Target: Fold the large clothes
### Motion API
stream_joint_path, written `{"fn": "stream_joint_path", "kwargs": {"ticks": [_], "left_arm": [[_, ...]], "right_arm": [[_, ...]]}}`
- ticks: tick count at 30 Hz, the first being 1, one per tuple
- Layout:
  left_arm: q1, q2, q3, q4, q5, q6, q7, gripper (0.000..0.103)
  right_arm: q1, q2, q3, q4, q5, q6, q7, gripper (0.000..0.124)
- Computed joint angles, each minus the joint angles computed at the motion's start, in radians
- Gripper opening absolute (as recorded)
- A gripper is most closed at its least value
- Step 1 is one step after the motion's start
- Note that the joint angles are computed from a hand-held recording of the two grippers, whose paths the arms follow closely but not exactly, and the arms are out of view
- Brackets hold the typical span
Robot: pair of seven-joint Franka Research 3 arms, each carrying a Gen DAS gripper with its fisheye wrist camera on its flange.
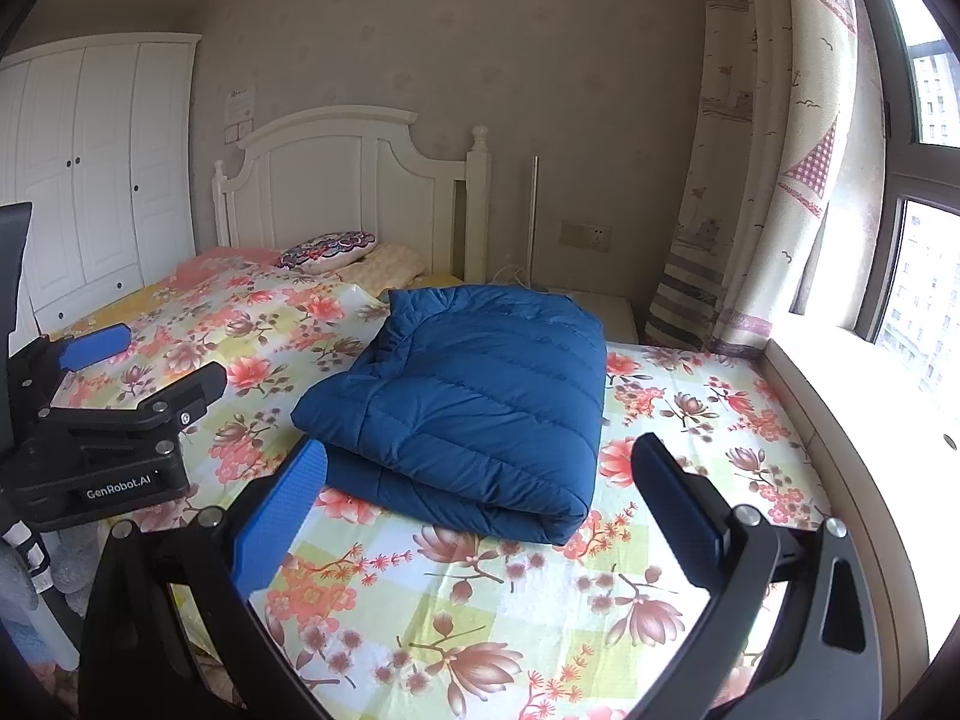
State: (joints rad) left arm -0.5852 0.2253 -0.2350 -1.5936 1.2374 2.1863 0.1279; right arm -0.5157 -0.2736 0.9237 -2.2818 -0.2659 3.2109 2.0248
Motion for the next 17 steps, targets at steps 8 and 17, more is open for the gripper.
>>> {"fn": "stream_joint_path", "kwargs": {"ticks": [8,17], "left_arm": [[0.021,0.018,0.011,-0.013,0.02,0.113,-0.065,0.099],[0.168,0.217,0.094,0.212,-0.413,0.08,0.394,0.099]], "right_arm": [[-0.067,0.084,0.06,0.029,-0.082,-0.029,0.037,0.101],[-0.407,0.234,0.199,0.171,-0.464,-0.223,0.272,0.1]]}}
